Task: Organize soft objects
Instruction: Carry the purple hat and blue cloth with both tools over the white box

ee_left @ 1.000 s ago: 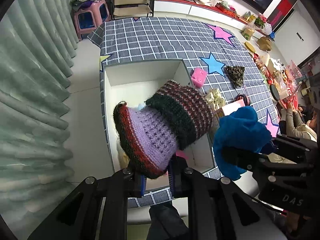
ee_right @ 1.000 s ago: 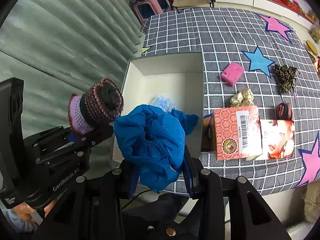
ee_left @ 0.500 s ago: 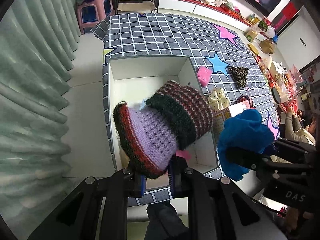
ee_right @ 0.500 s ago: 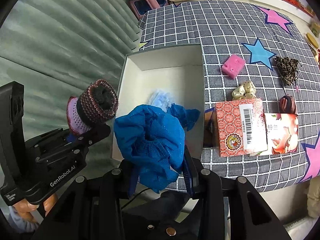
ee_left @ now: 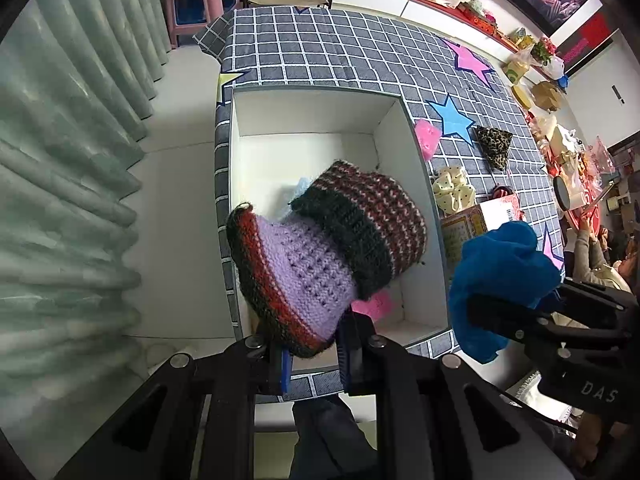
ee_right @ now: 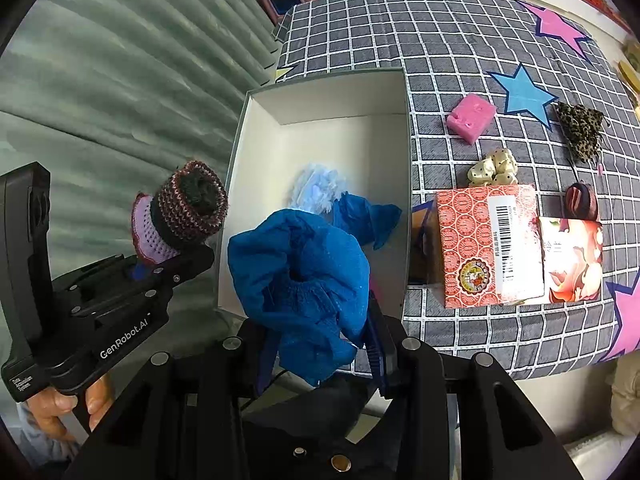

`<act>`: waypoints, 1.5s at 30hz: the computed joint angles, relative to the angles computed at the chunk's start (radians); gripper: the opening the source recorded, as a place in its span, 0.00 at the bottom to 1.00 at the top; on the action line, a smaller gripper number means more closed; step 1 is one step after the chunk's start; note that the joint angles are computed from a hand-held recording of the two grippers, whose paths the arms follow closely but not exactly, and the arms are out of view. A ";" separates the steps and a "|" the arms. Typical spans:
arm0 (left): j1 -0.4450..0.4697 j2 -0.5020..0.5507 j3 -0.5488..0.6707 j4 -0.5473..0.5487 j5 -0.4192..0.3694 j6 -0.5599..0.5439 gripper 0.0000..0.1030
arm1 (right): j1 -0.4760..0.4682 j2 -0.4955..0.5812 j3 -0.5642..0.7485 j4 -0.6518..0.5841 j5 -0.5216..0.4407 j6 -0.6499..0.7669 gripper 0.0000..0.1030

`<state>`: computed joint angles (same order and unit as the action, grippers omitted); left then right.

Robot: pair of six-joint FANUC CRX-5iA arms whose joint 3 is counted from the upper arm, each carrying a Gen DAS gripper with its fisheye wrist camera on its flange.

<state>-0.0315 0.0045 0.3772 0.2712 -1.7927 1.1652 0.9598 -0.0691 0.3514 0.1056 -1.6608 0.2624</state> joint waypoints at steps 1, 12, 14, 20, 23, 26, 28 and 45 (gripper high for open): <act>-0.001 0.001 0.001 -0.001 -0.002 -0.001 0.19 | -0.003 0.003 0.003 -0.005 -0.002 0.005 0.38; -0.014 0.012 0.010 -0.014 -0.013 0.001 0.19 | -0.019 0.023 0.023 -0.028 -0.013 0.038 0.38; -0.018 0.015 0.012 -0.017 -0.016 0.002 0.19 | -0.019 0.024 0.025 -0.028 -0.015 0.039 0.38; -0.030 0.024 0.021 -0.030 -0.023 0.000 0.19 | -0.026 0.026 0.027 -0.039 -0.016 0.043 0.38; -0.033 0.023 0.021 -0.033 -0.025 -0.004 0.19 | -0.026 0.024 0.025 -0.041 -0.014 0.045 0.38; -0.037 0.024 0.022 -0.038 -0.027 -0.004 0.19 | -0.026 0.022 0.022 -0.042 -0.012 0.044 0.38; -0.038 0.025 0.024 -0.040 -0.028 -0.004 0.19 | -0.026 0.020 0.020 -0.042 -0.010 0.043 0.38; -0.044 0.029 0.025 -0.049 -0.034 -0.003 0.19 | -0.031 0.022 0.020 -0.052 -0.007 0.051 0.38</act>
<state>-0.0757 0.0335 0.4020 0.2226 -1.8262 1.1624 0.9289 -0.0469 0.3719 0.0539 -1.6679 0.3129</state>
